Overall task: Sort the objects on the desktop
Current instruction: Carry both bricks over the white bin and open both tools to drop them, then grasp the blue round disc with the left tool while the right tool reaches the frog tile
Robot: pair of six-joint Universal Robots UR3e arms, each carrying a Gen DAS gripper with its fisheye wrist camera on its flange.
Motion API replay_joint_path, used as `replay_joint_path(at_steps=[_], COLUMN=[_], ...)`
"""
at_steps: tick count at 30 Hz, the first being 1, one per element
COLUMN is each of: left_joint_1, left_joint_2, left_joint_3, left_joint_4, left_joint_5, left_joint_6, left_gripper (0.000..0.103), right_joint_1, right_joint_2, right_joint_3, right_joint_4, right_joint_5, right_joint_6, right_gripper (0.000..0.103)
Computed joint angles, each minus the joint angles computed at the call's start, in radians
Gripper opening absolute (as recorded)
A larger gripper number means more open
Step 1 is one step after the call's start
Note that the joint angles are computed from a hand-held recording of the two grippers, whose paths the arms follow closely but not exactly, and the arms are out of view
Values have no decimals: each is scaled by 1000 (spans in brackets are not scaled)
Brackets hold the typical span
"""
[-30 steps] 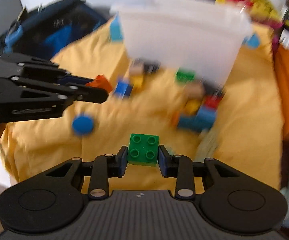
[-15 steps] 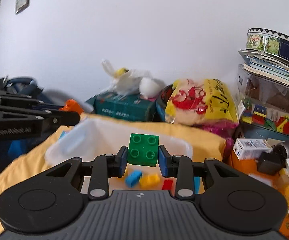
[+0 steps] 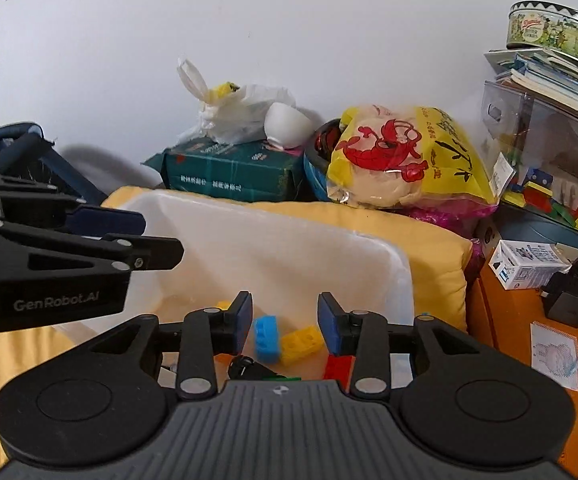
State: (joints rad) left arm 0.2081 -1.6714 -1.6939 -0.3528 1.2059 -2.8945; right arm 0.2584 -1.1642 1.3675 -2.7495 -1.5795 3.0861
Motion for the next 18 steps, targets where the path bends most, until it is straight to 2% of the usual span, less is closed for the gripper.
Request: replay_joint_path(at_steps=[4, 8, 11, 15, 18], left_joint_1=[45, 100, 129, 175, 210], left_joint_2=[136, 324, 457, 663, 810], left_joint_3=[-130, -310, -416, -576, -654], left_joint_4=[37, 36, -41, -174, -312], left_joint_5=[-62, -120, -138, -151, -147], left_joint_6=[-3, 25, 57, 132, 171], left_gripper=[50, 57, 57, 57, 61], right_joint_1=[4, -3, -18, -8, -13], right_joint_2=[-49, -161, -248, -367, -453], right_joint_3=[53, 187, 289, 451, 573], right_joint_4=[-37, -87, -106, -158, -188], right_joint_5=[10, 38, 79, 82, 132], right_joint_6=[5, 23, 64, 79, 77], right_gripper=[44, 50, 50, 52, 55])
